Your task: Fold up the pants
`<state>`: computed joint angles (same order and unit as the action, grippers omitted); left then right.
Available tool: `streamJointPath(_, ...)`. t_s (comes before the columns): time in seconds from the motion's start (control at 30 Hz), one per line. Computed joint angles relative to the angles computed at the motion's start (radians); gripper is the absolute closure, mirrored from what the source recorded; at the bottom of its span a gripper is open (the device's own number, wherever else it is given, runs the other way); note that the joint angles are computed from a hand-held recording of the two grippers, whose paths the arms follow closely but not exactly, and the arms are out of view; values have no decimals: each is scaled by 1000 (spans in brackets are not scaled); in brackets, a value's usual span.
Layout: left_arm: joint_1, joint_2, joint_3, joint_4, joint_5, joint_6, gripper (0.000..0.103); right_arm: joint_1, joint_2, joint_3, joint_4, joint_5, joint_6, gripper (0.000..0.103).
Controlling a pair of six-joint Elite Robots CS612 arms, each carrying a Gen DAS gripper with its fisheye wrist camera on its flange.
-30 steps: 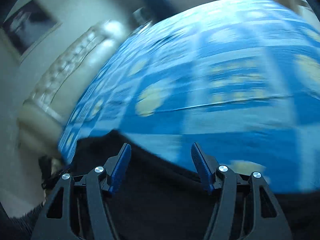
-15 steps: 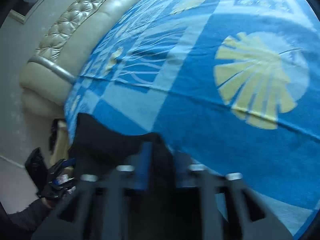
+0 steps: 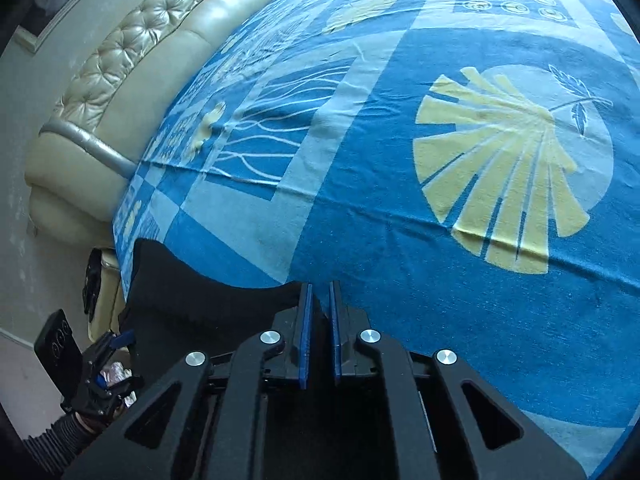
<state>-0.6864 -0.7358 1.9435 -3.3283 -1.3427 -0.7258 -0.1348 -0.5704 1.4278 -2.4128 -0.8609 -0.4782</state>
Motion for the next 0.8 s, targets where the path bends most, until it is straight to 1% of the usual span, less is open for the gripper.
streamJointPath(0.03, 0, 0, -1, 3, 0, 0, 7, -3, -3, 9, -35, -7, 28, 88)
streamJointPath(0.07, 1, -1, -2, 7, 0, 0, 7, -11, -6, 19, -74, -8, 65, 88)
streamJointPath(0.1, 1, -1, -2, 11, 0, -1, 6, -18, -9, 25, -93, -4, 94, 85)
streamJointPath(0.13, 1, -2, -3, 16, 1, -2, 6, -27, -13, 37, -123, -5, 131, 71)
streamJointPath(0.17, 1, -2, -4, 22, 1, -4, 6, -38, -21, 54, -163, -2, 172, 63)
streamJointPath(0.2, 1, -3, -5, 26, 2, -6, 6, -56, -32, 79, -204, 22, 205, 53)
streamJointPath(0.27, 0, -4, -8, 39, 6, -9, 5, -86, -55, 121, -252, 52, 228, 46)
streamJointPath(0.33, -1, -6, -11, 54, 10, -12, 4, -127, -93, 185, -314, 65, 246, 40)
streamJointPath(0.37, -2, -7, -13, 59, 13, -14, 4, -142, -107, 210, -341, 69, 254, 39)
streamJointPath(0.4, -3, -9, -13, 65, 17, -15, 4, -168, -130, 249, -379, 72, 266, 38)
streamJointPath(0.47, -6, -12, -13, 71, 26, -20, 4, -211, -164, 308, -449, 67, 298, 33)
streamJointPath(0.53, -9, -15, -14, 82, 35, -23, 4, -272, -204, 383, -547, 61, 351, 32)
streamJointPath(0.57, -11, -17, -15, 92, 41, -24, 4, -292, -216, 407, -585, 56, 374, 31)
streamJointPath(0.6, -14, -19, -16, 99, 48, -26, 4, -326, -236, 448, -648, 37, 411, 31)
streamJointPath(0.63, -16, -21, -16, 109, 57, -26, 4, -354, -249, 474, -687, 22, 433, 31)
streamJointPath(0.67, -19, -24, -17, 116, 65, -24, 4, -393, -266, 512, -742, 7, 464, 31)
streamJointPath(0.73, -26, -30, -15, 118, 82, -15, 4, -454, -284, 556, -801, -8, 507, 31)
streamJointPath(0.77, -31, -35, -12, 115, 95, -10, 4, -482, -291, 578, -830, -22, 531, 31)
streamJointPath(0.8, -35, -39, -10, 111, 104, -8, 4, -519, -298, 601, -857, -48, 557, 31)
